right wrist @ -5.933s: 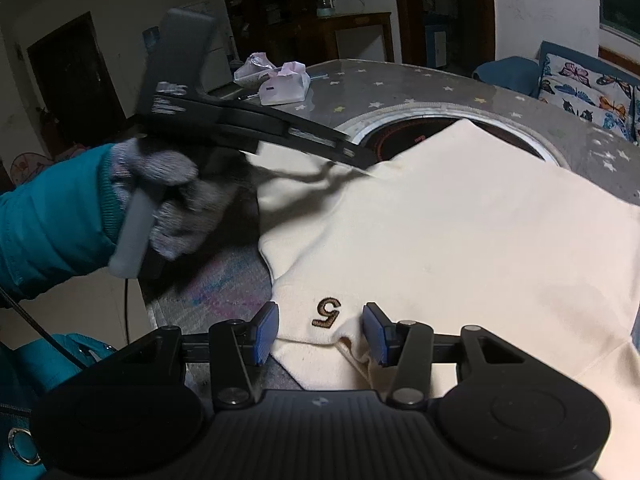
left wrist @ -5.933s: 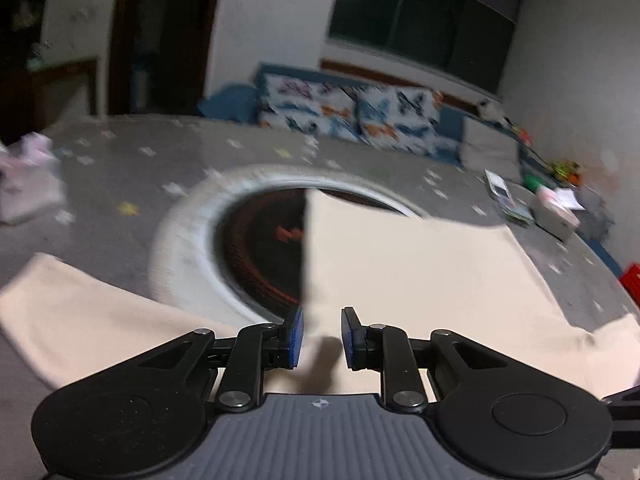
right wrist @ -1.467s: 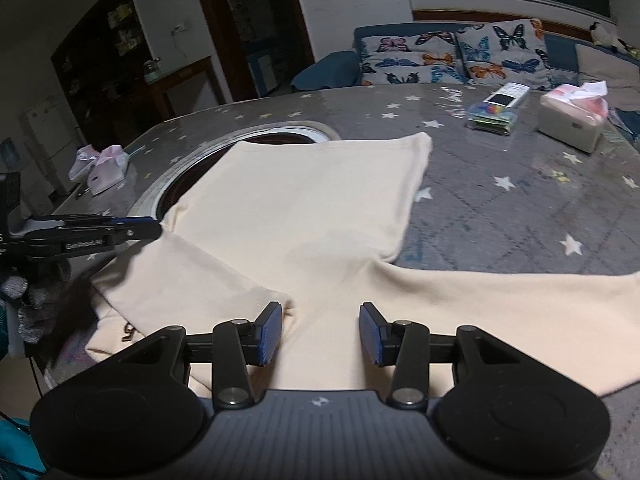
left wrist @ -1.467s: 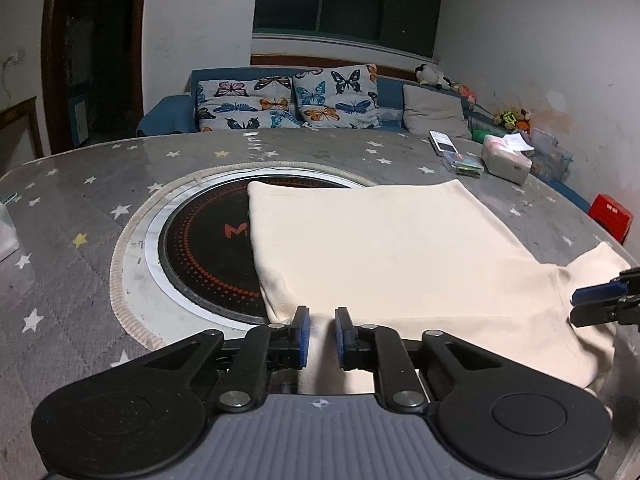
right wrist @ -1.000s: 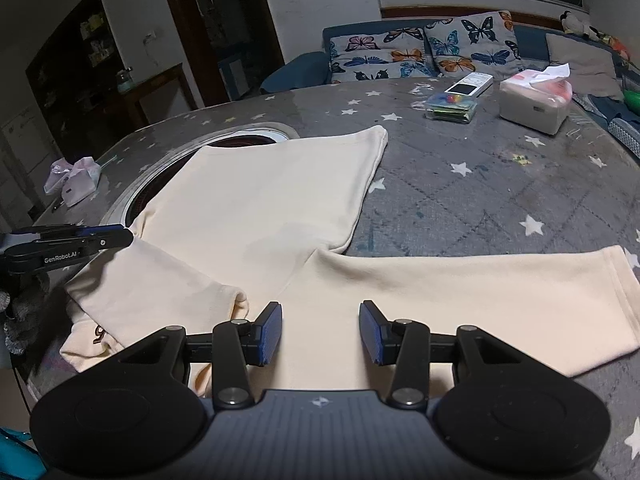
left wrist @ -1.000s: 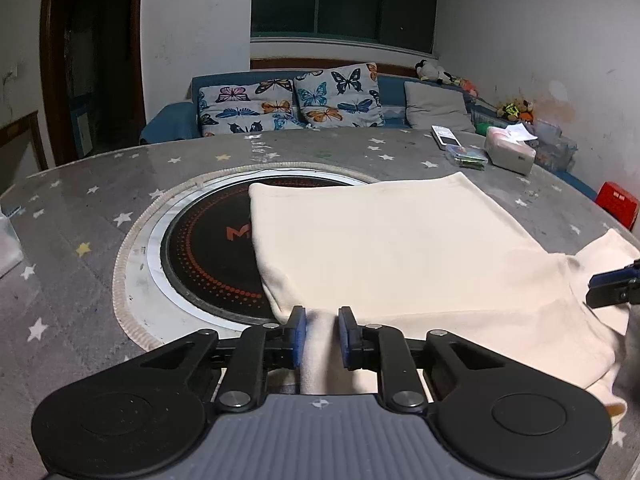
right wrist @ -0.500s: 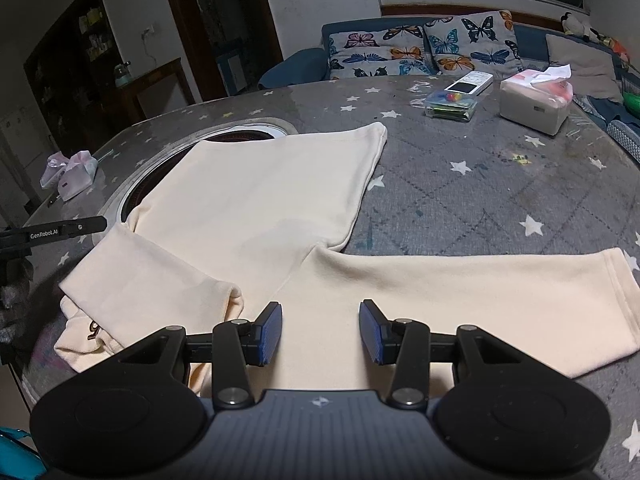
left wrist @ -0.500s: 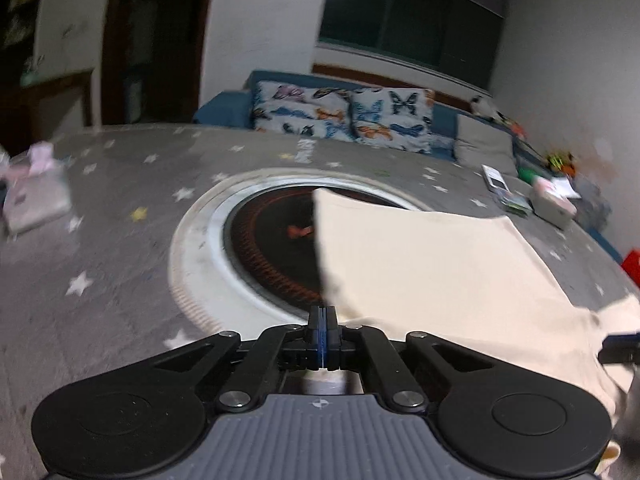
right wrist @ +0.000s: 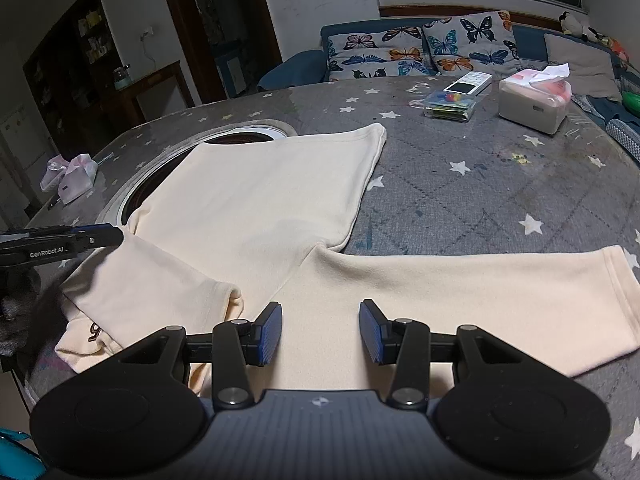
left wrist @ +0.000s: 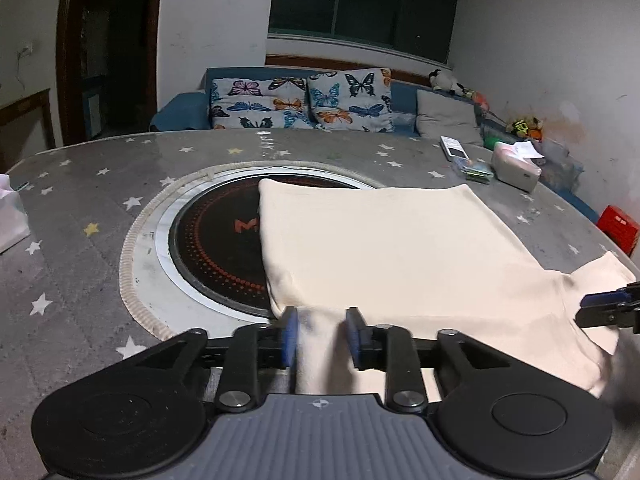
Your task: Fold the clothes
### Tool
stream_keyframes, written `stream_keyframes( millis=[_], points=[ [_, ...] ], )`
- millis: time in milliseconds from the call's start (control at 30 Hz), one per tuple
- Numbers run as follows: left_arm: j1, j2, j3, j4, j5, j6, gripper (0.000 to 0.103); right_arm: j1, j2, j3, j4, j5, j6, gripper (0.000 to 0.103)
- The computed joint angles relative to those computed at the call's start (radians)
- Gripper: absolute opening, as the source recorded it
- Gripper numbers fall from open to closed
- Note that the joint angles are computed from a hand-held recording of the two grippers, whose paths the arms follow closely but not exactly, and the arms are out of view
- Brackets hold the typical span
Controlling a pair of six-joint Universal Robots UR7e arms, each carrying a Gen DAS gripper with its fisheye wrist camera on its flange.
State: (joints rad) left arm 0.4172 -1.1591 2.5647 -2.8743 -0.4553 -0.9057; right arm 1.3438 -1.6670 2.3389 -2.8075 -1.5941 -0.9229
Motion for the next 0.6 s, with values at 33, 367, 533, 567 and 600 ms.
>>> stream_keyframes(
  millis=[33,367,533,567,600],
  points=[
    [0.001,0.003,0.000,-0.007,0.000,0.008,0.029,-0.001,-0.001,0.000,0.001,0.001,0.000,0.044],
    [-0.002,-0.004,0.029,-0.050,0.033,-0.068,0.007,-0.001,0.001,0.003,-0.008,0.001,-0.004,0.044],
    [-0.020,-0.088,0.058,0.091,0.062,-0.294,0.006,-0.001,0.003,0.003,-0.011,-0.001,-0.008,0.044],
    [-0.016,-0.091,0.060,0.092,0.057,-0.303,0.006,-0.001,0.003,0.004,-0.011,-0.001,-0.008,0.044],
    [-0.011,-0.091,0.062,0.085,0.051,-0.305,0.006,-0.002,0.003,0.004,-0.012,0.000,-0.009,0.044]
  ],
)
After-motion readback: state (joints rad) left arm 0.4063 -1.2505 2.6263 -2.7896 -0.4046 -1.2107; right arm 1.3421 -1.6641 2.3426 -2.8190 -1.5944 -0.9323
